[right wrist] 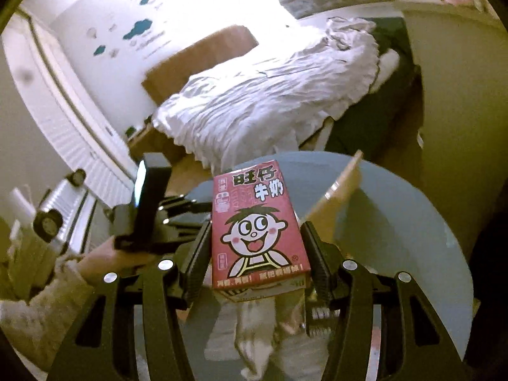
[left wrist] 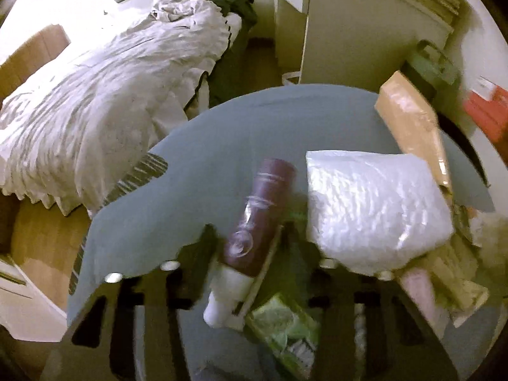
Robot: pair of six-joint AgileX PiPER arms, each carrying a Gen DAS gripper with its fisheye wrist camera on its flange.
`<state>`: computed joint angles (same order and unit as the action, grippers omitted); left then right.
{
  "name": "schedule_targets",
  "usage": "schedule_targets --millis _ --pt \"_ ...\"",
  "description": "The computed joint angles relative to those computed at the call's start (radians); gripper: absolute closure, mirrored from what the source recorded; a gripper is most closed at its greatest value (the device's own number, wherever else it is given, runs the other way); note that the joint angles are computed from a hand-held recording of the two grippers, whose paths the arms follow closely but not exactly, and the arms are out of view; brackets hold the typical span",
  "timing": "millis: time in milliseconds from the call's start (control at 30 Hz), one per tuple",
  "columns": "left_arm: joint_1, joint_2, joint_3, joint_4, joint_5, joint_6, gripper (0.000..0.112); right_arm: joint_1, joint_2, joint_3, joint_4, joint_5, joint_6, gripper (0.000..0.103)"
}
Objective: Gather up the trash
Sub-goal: 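Grasp the brown bottle with left tool while right tool grasps the red Wangzai box, then carry brown bottle and red box over the bin and release both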
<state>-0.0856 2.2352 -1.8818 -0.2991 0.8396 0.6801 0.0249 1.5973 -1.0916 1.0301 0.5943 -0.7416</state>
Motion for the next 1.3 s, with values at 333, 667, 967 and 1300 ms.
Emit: schedule_targets --millis 333,667,967,1300 --pt "0.071 -0.049 0.006 -0.200 0.061 -0.096 0.088 -0.133 -0.064 0.196 0.318 0.110 -0.294 0.047" --pt "-0.103 -0.330 0.212 -0.440 0.033 -0.042 0.088 -0.695 -0.184 0.393 0.519 0.459 -0.517 0.047" --pt "-0.439 -0.204 0.078 -0.393 -0.024 -0.216 0.088 -1.205 0.034 0.429 0.559 0.582 -0.686 0.047" --pt "-0.628 0.159 -0.403 -0.215 0.105 -0.487 0.088 -1.250 0.266 0.351 0.558 0.466 -0.702 0.047"
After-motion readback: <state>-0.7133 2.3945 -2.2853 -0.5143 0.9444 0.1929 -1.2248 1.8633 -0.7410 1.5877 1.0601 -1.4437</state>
